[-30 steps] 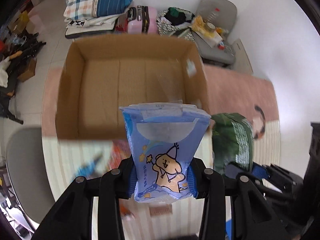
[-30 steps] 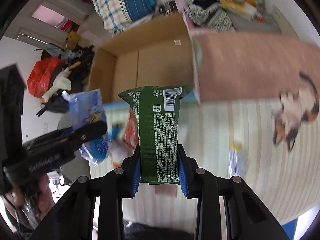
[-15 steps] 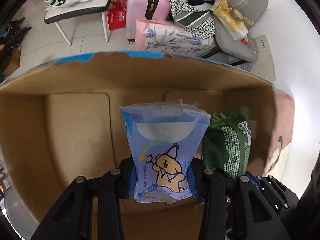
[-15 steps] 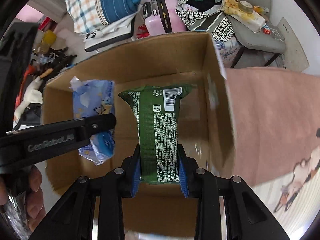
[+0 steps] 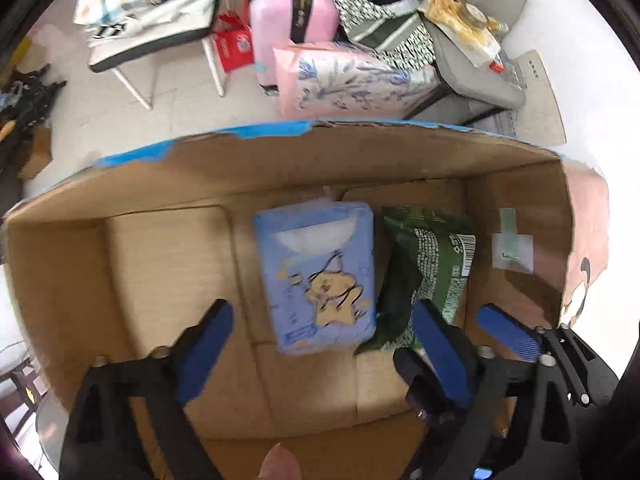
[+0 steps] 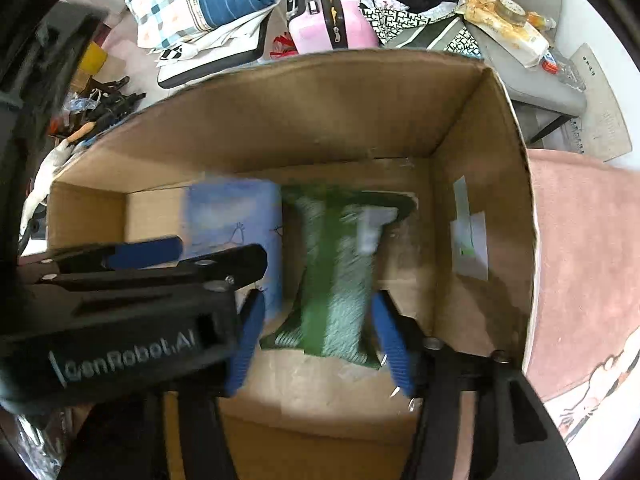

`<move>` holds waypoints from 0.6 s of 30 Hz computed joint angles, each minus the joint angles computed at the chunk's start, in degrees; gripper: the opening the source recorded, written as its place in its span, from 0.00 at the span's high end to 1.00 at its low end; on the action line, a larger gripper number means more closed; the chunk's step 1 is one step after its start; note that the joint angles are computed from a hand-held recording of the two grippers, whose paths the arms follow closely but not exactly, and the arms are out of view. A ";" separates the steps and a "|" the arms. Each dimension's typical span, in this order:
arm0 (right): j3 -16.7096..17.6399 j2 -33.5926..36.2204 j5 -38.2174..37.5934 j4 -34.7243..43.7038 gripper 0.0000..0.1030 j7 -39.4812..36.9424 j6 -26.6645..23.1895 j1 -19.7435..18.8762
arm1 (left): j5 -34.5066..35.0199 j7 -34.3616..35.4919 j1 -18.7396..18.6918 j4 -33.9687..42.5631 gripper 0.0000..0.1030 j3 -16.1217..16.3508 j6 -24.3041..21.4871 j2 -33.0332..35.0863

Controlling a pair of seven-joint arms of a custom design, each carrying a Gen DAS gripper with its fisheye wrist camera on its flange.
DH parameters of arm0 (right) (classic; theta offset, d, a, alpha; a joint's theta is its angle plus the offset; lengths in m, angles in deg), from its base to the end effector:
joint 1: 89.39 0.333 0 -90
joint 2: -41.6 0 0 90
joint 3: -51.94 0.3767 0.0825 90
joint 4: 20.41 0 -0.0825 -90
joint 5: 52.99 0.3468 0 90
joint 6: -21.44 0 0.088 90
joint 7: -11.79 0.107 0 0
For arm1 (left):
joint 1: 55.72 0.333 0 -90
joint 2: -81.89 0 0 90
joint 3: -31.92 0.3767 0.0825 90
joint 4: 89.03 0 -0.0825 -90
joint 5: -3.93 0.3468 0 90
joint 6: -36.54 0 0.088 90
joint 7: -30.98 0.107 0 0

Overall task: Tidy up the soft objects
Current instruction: 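Carry both packs into the cardboard box and open both tools, then grasp the orange chip bag with the left tool while the right tool grasps the white bag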

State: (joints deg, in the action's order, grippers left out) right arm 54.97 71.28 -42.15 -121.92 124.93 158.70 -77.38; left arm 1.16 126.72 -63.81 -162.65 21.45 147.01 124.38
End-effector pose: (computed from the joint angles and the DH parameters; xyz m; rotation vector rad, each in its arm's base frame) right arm 0.6503 0.1708 0.3566 -1.7858 2.3769 0.1479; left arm 0.7120 -0.2012 0.3678 1.6771 -2.4320 0.0558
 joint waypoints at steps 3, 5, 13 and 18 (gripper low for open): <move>-0.83 -1.85 -2.35 -0.77 0.20 1.77 -1.32 1.68 | 0.95 -0.46 0.24 -5.85 0.03 0.72 4.36 -4.43; -1.19 -3.41 -4.14 -1.53 0.14 2.86 -2.24 2.67 | 2.31 -0.70 0.28 -10.35 0.01 1.29 7.84 -7.79; -1.94 -13.65 -15.75 -9.78 0.00 6.79 0.41 7.09 | 0.56 -0.05 3.77 -26.90 0.01 1.20 17.52 -21.79; 2.58 -21.80 -10.91 -18.66 0.00 -2.58 3.19 6.80 | -3.34 0.67 7.39 -43.99 0.01 2.87 24.30 -35.22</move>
State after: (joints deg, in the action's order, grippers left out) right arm 57.55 49.49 -53.07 -140.58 122.35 161.89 -70.58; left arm -2.19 127.39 -56.43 -206.63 24.33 171.31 89.16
